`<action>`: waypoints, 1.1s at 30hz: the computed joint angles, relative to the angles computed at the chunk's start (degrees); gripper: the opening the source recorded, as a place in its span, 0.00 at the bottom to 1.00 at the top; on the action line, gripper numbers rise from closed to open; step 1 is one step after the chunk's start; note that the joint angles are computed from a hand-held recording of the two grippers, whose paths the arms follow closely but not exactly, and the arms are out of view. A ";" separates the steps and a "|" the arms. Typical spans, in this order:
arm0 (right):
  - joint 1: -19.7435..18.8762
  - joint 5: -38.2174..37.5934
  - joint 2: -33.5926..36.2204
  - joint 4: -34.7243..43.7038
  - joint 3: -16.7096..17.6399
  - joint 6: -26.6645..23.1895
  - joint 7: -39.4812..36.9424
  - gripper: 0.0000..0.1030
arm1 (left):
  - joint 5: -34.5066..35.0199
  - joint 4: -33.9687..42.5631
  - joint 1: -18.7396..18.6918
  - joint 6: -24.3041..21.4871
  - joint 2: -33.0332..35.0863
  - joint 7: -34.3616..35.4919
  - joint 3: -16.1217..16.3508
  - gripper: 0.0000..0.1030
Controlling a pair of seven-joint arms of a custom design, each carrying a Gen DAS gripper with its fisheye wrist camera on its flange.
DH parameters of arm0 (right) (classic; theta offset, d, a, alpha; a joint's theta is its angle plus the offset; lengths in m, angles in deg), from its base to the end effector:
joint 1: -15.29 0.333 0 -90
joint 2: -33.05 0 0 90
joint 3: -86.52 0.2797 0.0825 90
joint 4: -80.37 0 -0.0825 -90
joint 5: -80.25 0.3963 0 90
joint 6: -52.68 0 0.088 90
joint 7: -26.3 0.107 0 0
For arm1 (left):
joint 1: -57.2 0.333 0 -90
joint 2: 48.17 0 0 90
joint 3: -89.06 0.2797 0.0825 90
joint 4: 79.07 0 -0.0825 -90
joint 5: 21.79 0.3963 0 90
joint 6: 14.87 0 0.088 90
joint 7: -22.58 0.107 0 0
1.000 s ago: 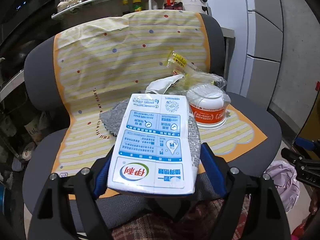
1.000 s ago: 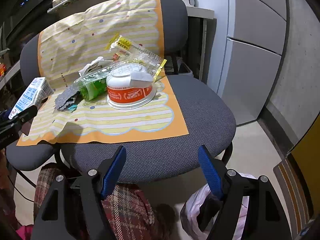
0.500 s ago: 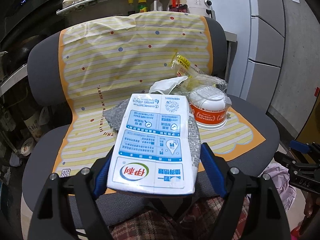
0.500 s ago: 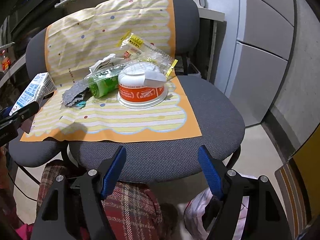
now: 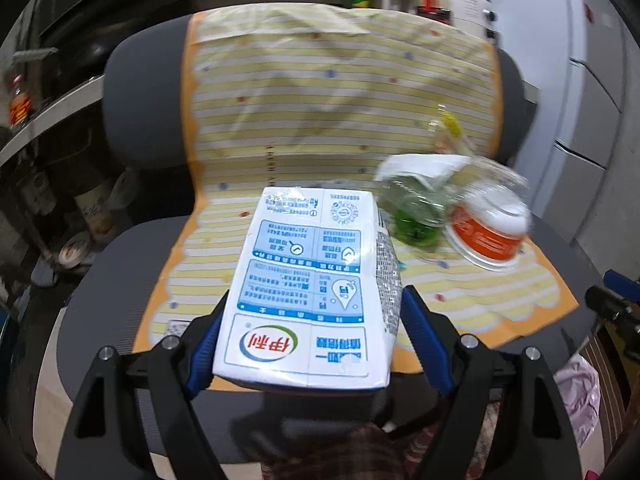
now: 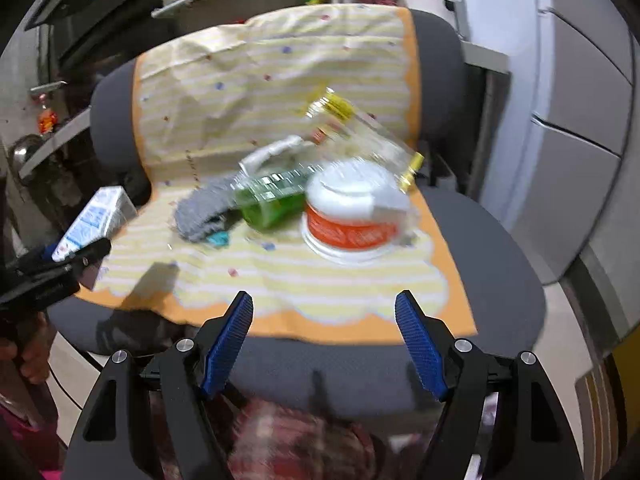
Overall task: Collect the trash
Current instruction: 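Hold the milk carton in the left tool while the right tool reaches for the tissue, then grasp the white tissue with the right tool and lift it off the chair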
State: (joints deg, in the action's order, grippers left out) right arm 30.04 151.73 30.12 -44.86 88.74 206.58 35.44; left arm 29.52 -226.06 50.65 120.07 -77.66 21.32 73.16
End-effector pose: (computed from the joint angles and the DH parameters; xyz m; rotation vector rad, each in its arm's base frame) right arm 0.5507 0.1365 0.4111 -2.0198 0.9489 -0.3189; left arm 0.4149 -0.1575 0.4293 -2.0697 1.0420 -0.4758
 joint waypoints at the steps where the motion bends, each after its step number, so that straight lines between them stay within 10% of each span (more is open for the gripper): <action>1: 0.16 -0.19 0.59 1.01 0.14 -0.57 0.37 0.68 | -0.19 -0.59 0.22 0.01 -0.66 0.15 0.53 0.76; 8: 1.00 -2.49 9.06 14.16 2.57 -3.04 2.32 0.45 | -0.42 -1.34 3.26 0.93 -1.61 2.14 2.66 0.76; 19: 3.24 -26.27 36.43 48.15 4.28 -5.42 29.80 0.45 | 3.04 2.36 8.14 4.00 3.41 2.81 4.12 0.76; 23: 0.39 -26.22 39.46 52.63 7.25 -9.42 32.17 0.36 | 2.76 2.35 8.32 5.10 4.30 3.19 4.47 0.76; 27: -0.35 -27.67 39.84 54.11 8.93 -11.05 32.03 0.03 | 2.26 2.10 8.37 5.43 4.39 3.18 4.55 0.76; 33: 1.69 -31.89 40.26 55.93 8.12 -10.96 33.94 0.10 | 1.27 1.29 7.86 4.00 2.55 2.92 3.90 0.76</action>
State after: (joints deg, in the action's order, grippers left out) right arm 31.73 119.84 70.38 11.07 96.86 195.63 69.38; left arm 30.79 -224.77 58.50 124.07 -75.11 24.24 77.07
